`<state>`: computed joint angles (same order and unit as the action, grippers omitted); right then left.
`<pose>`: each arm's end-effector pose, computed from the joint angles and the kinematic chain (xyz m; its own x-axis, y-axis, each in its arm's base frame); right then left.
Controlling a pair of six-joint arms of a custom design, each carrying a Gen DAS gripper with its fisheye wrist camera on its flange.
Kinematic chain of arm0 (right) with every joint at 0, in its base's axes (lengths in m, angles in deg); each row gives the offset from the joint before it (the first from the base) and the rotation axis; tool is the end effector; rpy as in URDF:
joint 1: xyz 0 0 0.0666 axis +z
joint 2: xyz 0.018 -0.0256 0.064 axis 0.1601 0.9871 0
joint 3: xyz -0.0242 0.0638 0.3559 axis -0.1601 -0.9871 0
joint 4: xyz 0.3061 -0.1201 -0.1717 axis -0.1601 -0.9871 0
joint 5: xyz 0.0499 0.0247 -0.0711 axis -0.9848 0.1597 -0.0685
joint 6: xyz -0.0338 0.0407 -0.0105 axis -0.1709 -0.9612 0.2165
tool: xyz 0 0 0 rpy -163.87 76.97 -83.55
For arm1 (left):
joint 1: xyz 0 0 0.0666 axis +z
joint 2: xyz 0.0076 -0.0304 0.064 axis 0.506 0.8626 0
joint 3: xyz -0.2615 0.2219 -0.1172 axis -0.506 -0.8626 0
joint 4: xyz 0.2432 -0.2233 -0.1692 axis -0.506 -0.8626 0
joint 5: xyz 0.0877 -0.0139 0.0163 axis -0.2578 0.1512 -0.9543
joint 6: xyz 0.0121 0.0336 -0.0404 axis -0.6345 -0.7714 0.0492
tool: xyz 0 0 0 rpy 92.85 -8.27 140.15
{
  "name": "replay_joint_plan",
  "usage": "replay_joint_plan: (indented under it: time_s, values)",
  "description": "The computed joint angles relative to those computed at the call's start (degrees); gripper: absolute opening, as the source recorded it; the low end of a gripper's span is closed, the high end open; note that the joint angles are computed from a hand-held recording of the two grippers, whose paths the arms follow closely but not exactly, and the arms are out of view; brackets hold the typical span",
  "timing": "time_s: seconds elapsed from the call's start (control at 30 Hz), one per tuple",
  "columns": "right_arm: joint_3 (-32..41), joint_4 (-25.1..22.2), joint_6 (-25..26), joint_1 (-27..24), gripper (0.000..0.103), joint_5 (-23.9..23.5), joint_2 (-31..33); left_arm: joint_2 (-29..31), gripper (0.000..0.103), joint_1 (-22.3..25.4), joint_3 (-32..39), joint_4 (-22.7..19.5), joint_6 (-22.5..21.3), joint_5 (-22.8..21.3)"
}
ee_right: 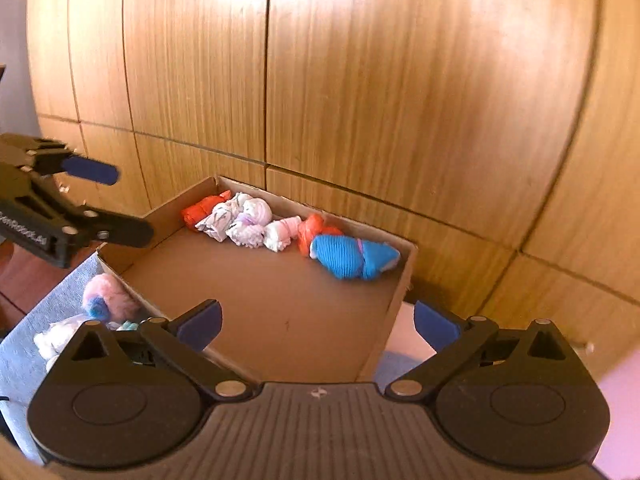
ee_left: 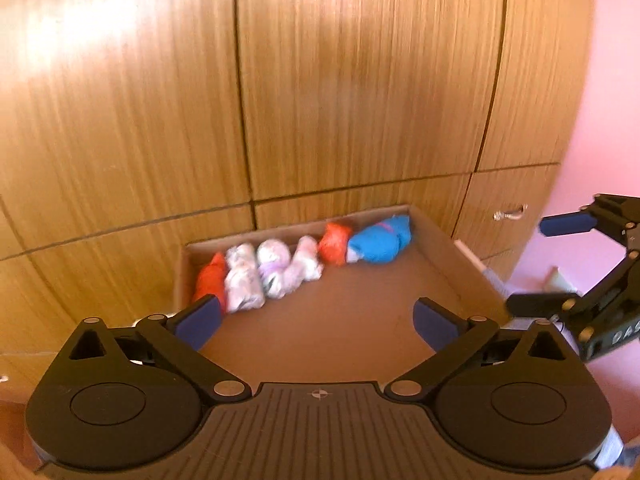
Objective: Organize objects
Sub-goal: 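Open both grippers to release the items and lift out of the box, then move both grippers back over the remaining socks on the towel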
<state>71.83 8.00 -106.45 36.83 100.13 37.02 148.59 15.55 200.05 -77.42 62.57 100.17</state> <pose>0.5812 0.2881 0.4044 -0.6332 -0.0303 -0.7734 0.0040 0.9991 -0.0424 0.6354 -0.1812 0.4797 -0.4772 0.4363 -0.7628 0.6638 0.7478 0.0125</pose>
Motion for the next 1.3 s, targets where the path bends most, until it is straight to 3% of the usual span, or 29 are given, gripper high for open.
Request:
replay_joint_plan:
  time_s: [0.2,0.3,0.4,0.47,0.87,1.0,1.3]
  values:
    - [-14.3,10.8,-6.4,5.7,0.102,6.0,-7.0,-11.2,0.103,5.3,-20.5,9.3,-1.4,2.6]
    - [-19.7,15.1,-8.8,9.2,0.102,8.8,-8.6,-17.0,0.103,7.7,-31.9,16.7,-0.6,2.9]
    - [-21.5,16.9,-9.2,12.9,0.102,11.8,-7.4,-21.1,0.103,10.0,-40.8,22.1,0.1,4.0]
    - [-21.6,18.0,-8.5,14.3,0.102,10.6,-5.9,-22.3,0.103,11.0,-44.2,23.4,0.1,4.7]
    - [-20.7,21.9,-3.4,13.7,0.102,6.2,-1.3,-22.8,0.103,12.2,-48.9,23.4,-4.4,6.9]
    - [-20.0,21.4,-1.4,13.2,0.102,5.0,-0.8,-21.9,0.103,11.8,-48.2,22.8,-6.0,6.6]
    - [-18.1,20.4,3.1,12.0,0.1,0.9,-0.2,-18.2,0.103,11.7,-43.3,19.1,-4.7,8.6]
